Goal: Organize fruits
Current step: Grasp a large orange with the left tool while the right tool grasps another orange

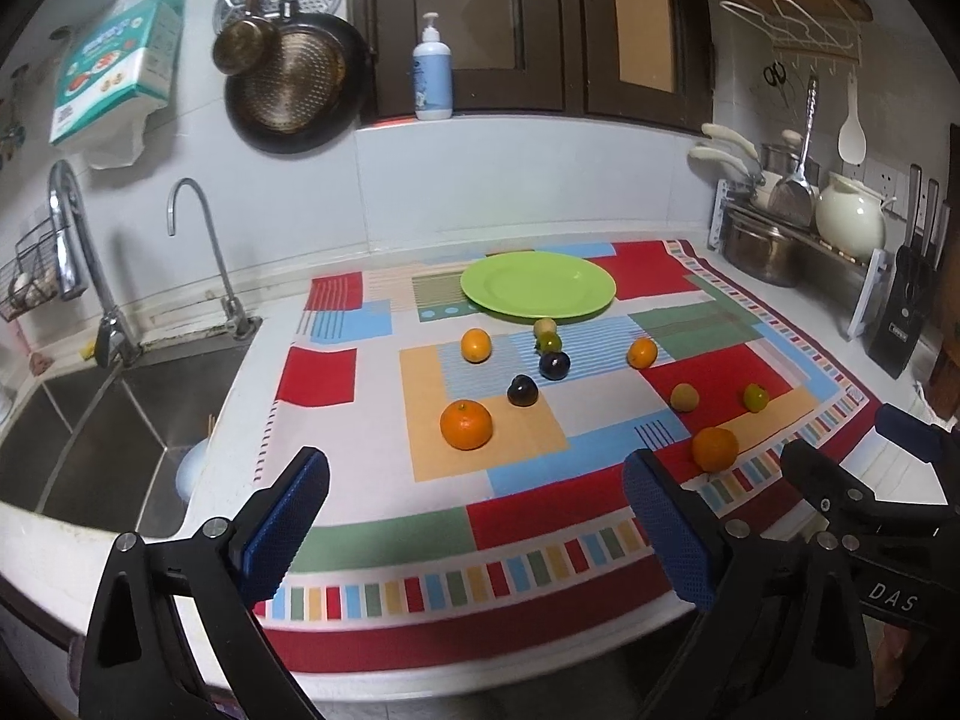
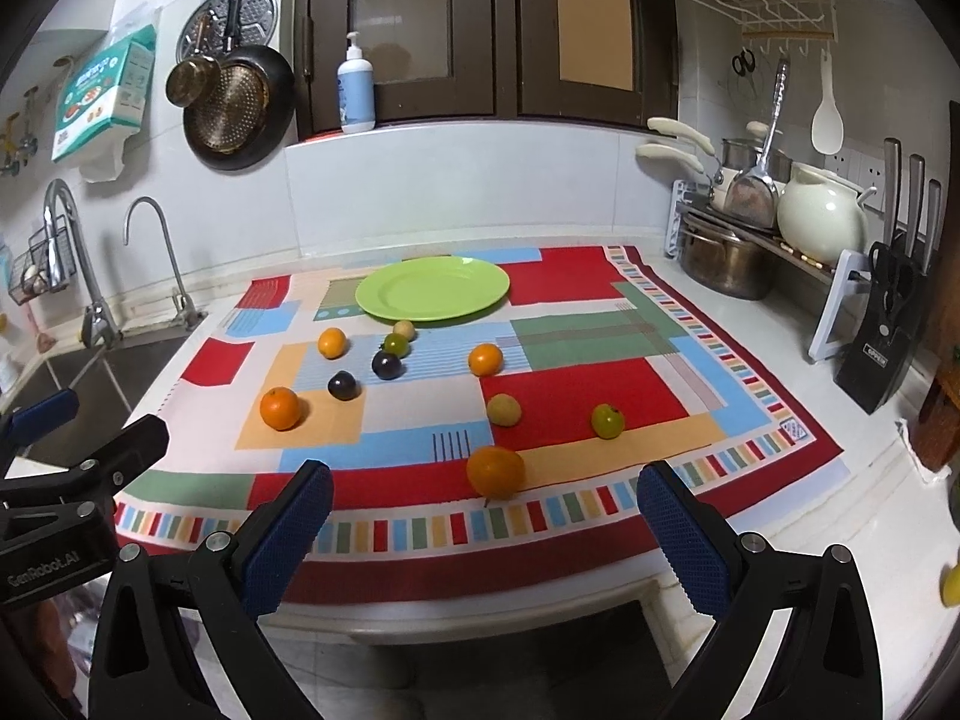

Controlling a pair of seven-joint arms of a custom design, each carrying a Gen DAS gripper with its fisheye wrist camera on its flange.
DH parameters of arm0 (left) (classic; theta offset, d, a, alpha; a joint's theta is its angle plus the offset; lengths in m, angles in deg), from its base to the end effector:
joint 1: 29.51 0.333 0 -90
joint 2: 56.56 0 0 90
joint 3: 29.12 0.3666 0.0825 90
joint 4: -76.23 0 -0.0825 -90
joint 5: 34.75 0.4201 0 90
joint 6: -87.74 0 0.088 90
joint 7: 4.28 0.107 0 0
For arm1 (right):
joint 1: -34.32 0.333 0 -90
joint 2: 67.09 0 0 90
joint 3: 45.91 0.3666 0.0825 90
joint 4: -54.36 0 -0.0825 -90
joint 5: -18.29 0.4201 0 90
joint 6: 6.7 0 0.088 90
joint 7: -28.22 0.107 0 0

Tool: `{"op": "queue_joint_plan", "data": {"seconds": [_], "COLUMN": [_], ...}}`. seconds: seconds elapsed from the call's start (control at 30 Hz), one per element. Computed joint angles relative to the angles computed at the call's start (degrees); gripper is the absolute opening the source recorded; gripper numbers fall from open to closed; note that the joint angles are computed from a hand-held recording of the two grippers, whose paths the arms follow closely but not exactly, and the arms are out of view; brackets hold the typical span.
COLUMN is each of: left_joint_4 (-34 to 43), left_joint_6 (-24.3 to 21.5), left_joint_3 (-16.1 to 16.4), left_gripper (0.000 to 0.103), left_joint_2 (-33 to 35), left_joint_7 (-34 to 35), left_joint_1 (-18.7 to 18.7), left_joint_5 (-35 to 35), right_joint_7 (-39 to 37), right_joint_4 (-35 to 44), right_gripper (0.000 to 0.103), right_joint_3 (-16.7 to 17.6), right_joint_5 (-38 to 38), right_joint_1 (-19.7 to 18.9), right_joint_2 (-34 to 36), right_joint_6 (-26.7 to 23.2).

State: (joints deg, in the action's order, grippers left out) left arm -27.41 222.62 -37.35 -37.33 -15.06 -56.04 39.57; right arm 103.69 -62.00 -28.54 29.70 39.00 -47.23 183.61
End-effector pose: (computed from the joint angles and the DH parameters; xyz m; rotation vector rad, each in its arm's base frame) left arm 0.5960 -0.3858 0.4169 -1.8110 1.3578 -0.6626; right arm 0.6526 0.2196 0.4181 -1.8546 1.2910 -0.6272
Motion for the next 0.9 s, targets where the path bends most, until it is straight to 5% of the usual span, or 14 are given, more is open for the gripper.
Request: {"op": "queue_joint_plan", "data": {"seconds": [0.23,0.43,0.9], "left_joint_4": [1.8,4.4,10.26], "left_joint_6": [5.71,10.1,15.58], "left_joint_3": [1.27,2.61,5.54], "left_gripper": [0.089,0.086,0.075], "left_joint_2": [2.28,5.29,12.28], "left_joint_7": [5.4,11.67,25.46], "left_joint_1": [2.62,4.27,5.48], "left_joint_5": [-1.79,-6.18,-19.37], "right_joint_7": [2.27,7.91,24.02], "right_joint_4": [5.13,9.71,19.96], "right_gripper": [0.097,0.091,0.079], "right_joint_3": [-15.08,-24.12,-28.44], "right_joint_5": [4.42,3.51,-5.6], "right_joint_1": [15.11,23.27,25.0], "right_joint_2": [2.75,6.2,13.72], "right_joint_6": [-5.01,-9.98,-21.87]}}
